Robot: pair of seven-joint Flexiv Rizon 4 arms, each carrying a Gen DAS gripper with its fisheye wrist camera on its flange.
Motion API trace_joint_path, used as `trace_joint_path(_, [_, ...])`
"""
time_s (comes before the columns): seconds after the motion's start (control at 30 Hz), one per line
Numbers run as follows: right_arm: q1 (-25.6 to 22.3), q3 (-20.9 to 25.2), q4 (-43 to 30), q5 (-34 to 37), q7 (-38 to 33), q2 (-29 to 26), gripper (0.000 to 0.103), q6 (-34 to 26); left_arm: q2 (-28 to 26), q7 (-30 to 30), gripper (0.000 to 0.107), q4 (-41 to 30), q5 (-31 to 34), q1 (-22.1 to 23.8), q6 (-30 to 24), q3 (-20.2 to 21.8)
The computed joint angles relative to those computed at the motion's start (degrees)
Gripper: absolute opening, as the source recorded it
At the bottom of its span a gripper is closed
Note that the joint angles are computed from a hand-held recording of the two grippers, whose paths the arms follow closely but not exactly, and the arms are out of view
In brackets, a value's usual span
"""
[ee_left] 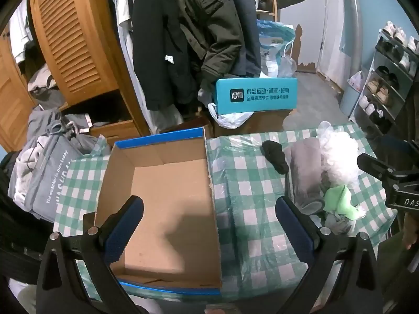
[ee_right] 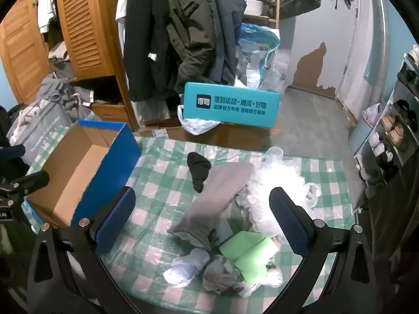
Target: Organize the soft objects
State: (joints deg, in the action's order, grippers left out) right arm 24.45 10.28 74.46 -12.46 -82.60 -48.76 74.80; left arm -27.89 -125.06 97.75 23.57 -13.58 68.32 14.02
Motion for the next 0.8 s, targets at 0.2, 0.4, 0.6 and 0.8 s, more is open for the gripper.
trace_joint_path(0.2, [0.08,-0.02,0.24,-0.02,-0.02,0.18,0.100,-0.03,-0.04,-0.24,0.102,0.30,-0.19,-0.14,0.73,-0.16])
trace_joint_path(0.4, [0.20,-0.24,0.24,-0.05,0.38,0.18,0.100,0.14,-0.20,-1.66,0.102,0.37,0.85,-1.06,2.23,1.06])
trace_joint_path(0.6, [0.39,-0.43,0.40,-0.31,0.50,0.26,0.100,0.19,0.14,-0.80,0.102,0.59,0.24,-0.54,2.30,0.68])
trace_joint_path(0.8, [0.44,-0.48,0.47,-0.45,0.63,0.27,0.100,0.27,0.32,-0.71,0.102,0.79,0.02,-0.51,2.34,0.59])
